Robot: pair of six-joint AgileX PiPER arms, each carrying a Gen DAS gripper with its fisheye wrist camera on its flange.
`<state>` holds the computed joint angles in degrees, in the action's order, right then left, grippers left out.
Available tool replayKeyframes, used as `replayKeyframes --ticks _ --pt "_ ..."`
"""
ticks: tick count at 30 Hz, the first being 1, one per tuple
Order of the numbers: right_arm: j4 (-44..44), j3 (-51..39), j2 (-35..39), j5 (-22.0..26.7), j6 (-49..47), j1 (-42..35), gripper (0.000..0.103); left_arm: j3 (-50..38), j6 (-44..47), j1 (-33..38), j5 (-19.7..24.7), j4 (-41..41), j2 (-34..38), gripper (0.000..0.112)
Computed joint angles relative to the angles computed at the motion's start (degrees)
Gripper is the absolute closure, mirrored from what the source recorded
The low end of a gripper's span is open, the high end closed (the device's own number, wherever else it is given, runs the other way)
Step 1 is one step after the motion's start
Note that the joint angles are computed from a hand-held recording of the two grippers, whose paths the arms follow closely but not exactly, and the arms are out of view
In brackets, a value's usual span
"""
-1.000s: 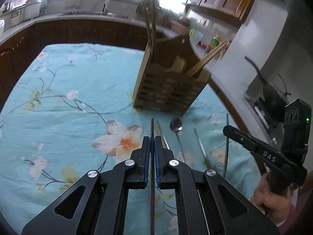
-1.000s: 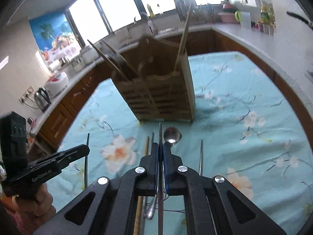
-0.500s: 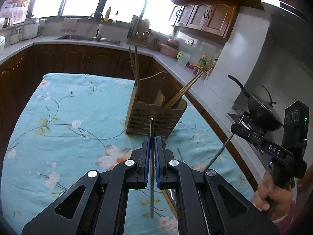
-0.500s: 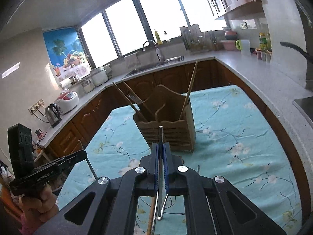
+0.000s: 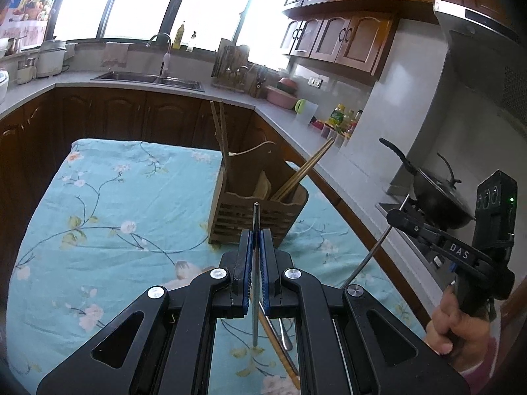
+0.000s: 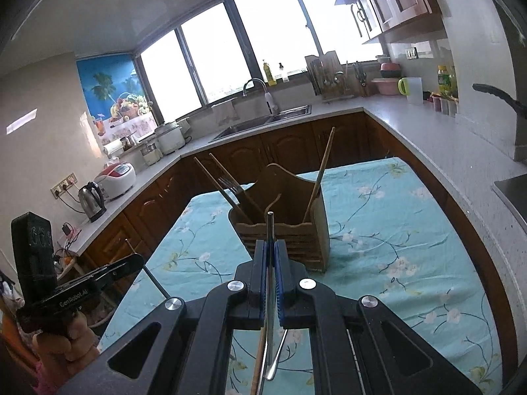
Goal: Organize utensils
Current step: 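Lift both metal chopsticks and carry them above the wooden holder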
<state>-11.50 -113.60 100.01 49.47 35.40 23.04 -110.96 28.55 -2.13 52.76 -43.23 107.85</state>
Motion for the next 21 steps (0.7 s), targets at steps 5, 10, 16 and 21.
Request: replayKeyframes --ticks 5,10,16,21 --pt "0.41 -1.04 0.43 -0.27 -0.45 -0.7 0.098 -1.2 -0.4 -0.3 -0.05 0.32 0.4 0.108" --pt "0.19 -1.43 0.84 -1.01 0.11 -0.86 0.098 -3.42 -1.55 -0.5 0.4 1.17 1.24 0.108" --pt "0.74 -5.02 2.81 -0.8 -1.17 -2.1 0.098 -9.04 -3.3 -0.57 0.97 1.75 3.6 0.108" --pt "0.65 -12.51 6.18 0.89 -2.25 -3.14 0.098 -20.27 -7.43 -0.85 3.09 3.81 8.51 0.108"
